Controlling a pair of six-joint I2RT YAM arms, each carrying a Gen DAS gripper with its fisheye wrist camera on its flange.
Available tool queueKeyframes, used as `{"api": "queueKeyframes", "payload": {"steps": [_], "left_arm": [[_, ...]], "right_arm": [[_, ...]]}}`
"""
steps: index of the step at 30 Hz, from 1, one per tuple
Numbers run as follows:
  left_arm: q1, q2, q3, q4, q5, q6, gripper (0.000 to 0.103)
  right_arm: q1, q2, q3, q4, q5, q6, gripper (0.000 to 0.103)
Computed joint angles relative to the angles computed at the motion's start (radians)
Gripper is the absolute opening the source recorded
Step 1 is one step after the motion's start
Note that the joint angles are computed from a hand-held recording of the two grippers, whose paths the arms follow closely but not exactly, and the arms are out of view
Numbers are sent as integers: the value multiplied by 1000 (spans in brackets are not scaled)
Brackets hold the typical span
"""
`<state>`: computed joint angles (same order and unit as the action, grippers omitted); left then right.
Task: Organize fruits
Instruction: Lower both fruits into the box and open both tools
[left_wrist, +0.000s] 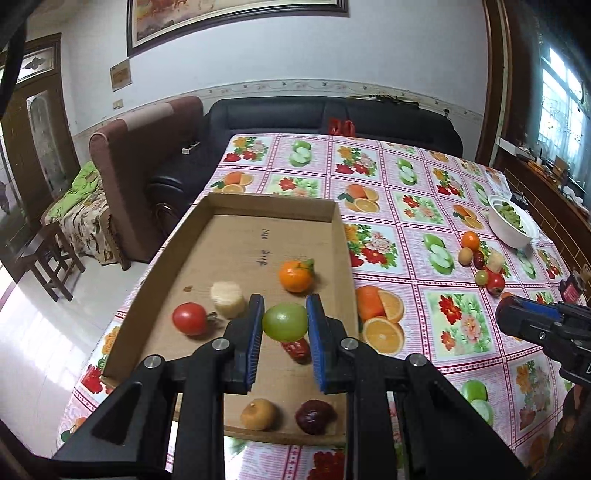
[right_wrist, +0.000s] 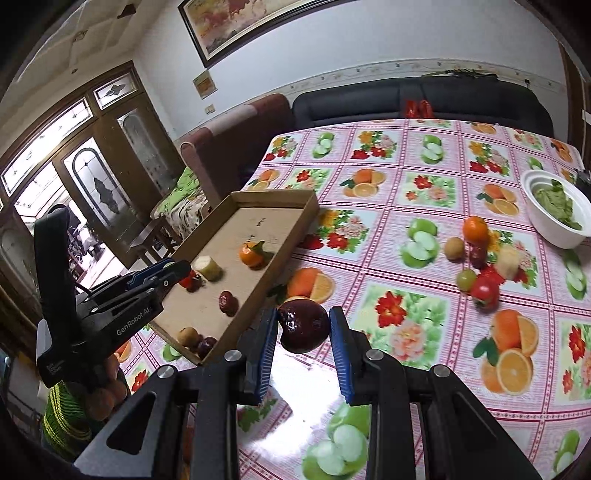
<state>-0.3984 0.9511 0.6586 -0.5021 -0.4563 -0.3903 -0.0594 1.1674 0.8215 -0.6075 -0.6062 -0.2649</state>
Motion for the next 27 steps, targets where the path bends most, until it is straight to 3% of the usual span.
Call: {"api": "queueKeyframes", "payload": {"steps": [16,27], "left_arm": [[312,-152,-100,-5,228,114,21],[428,-160,-119,-6,388,180,21]], "right_arm": [[155,56,13,86,64,96,29],[309,166,63,165,97,165,28]]}}
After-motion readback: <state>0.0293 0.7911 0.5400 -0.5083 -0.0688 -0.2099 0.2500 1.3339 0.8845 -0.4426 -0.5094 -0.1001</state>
